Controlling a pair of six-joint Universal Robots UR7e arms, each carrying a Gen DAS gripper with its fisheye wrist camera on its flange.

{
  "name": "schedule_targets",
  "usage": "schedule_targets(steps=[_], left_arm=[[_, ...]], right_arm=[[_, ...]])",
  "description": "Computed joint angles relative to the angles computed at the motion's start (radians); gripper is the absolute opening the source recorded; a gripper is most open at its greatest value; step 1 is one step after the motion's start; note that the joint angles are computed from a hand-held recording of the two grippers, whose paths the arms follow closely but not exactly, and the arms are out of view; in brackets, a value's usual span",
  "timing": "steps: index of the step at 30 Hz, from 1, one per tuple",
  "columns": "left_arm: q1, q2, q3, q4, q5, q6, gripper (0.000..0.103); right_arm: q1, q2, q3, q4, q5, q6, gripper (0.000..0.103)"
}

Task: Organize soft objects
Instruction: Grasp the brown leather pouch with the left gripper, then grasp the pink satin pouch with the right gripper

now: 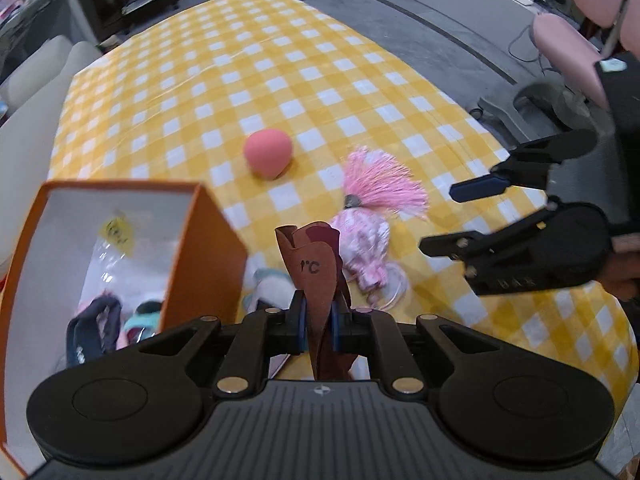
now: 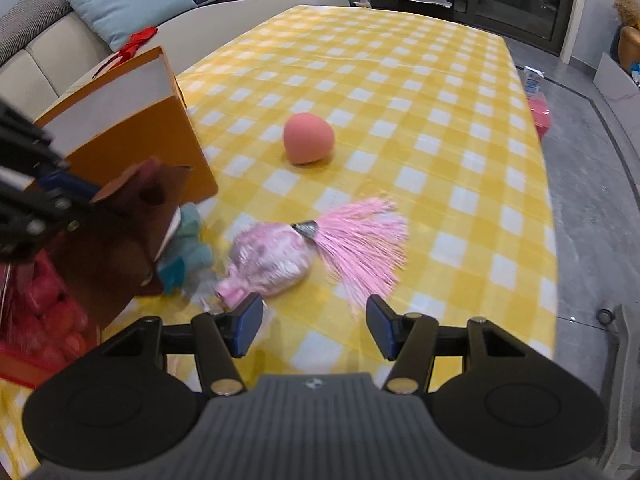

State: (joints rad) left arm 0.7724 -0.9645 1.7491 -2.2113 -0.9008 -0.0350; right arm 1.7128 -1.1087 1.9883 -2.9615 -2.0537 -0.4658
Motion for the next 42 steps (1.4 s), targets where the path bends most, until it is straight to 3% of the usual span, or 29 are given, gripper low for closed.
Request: schedule_targets(steps=[11,14,19,22,26,42], left_arm=[[0.010,-0.058,0.046,-0.017,-0.004,-0.022,0.013],[0.013,-0.057,0.048,-0.016,-0.012,-0.029,0.013],[0.011,-0.050,0.052,-0.014,-0.013,-0.030,0.013],[0.009,-0.048,0.052,-0.015,-0.015,-0.032,0.013],[0.007,-0.046,0.050,-0.012,-0.014,-0.036,0.013],[-0.062,-0.054,0.044,0.013,-0.015,-0.053,0.013]], right_arm=[[-0.009,0.124,-0.069,-0.049,0.050,0.084,0.057],[-0.016,0.150,-0.091,-0.030,0.066,0.104,0.064],[-0.017,0.189,-0.101,-0.073,0.057,0.067,0.064],[-0.012,0.199,-0.103,-0.091,0.045,0.045,0.059],[-0.012,0.189,-0.101,-0.076,0.045,0.034,0.055],[0.004,0.053,-0.020,-0.073,0.051,0.002,0.054]])
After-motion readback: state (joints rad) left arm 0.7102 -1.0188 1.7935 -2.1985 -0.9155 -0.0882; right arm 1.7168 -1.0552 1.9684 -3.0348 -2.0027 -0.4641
